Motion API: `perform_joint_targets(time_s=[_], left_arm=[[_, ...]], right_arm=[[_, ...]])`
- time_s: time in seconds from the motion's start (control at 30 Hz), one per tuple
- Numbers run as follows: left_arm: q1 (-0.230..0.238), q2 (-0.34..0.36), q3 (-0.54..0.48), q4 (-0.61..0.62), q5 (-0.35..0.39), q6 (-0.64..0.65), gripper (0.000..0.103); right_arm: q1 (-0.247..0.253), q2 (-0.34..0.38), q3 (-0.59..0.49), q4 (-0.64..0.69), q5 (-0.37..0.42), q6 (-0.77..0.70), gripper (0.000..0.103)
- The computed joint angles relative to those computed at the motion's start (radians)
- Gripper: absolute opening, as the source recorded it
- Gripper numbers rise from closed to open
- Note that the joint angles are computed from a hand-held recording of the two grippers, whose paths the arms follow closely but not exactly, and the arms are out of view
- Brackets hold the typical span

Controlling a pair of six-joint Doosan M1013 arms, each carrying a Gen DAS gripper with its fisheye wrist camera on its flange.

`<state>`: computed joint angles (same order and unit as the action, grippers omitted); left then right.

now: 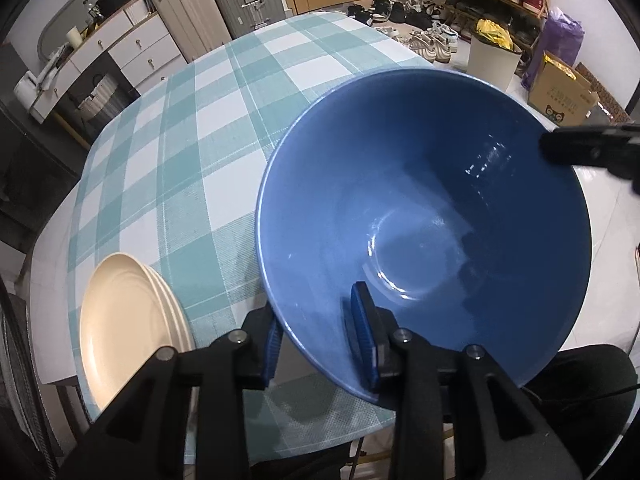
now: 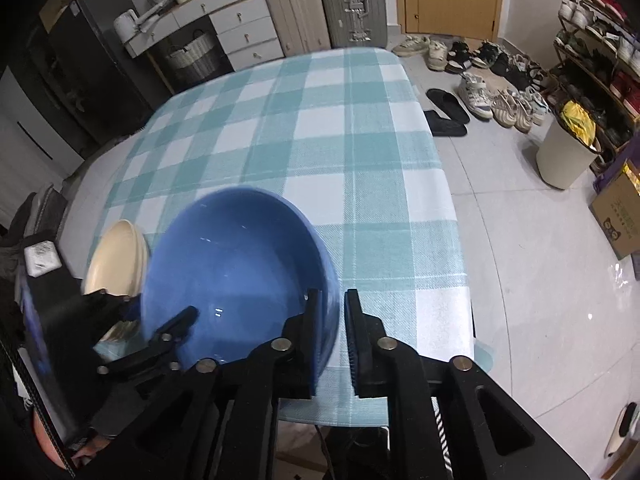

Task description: Organize plates and bowls

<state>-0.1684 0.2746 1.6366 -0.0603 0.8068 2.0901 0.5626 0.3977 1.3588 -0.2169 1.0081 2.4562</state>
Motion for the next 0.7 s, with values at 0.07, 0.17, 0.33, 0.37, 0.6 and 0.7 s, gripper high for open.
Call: perform_joint_targets(time_s=[0.07, 0.17, 0.33, 0.37, 0.6, 0.7], left_arm=[[-0.003, -0.001, 0.003, 0.002, -0.003, 0.004, 0.035], [-0.003, -0.001, 0.002, -0.004, 0.0, 0.008, 0.035], [-0.001, 0.005, -0.008, -0.014, 0.019, 0.001, 0.036], [0.0, 0.006, -0.01, -0.02, 0.022, 0.002, 0.036], [0.003, 0.005, -0.016, -0.028, 0.022, -0.001, 0.036], [0.012, 0.003, -0.018, -0.045, 0.019, 0.006, 0.038]], right_arm=[[-0.007, 0.007, 0.006, 0.032, 0.001, -0.009, 0.015], [-0.006, 0.001, 0.023, 0.014, -0.035, 0.011, 0.013], [-0.003, 0.001, 0.009, -0.004, -0.034, 0.001, 0.005], [-0.004, 0.001, 0.004, -0.004, -0.028, 0.0, 0.005], [0.001, 0.008, -0.008, -0.024, 0.008, -0.003, 0.005], [0.008, 0.013, -0.001, -0.048, 0.007, -0.013, 0.006]])
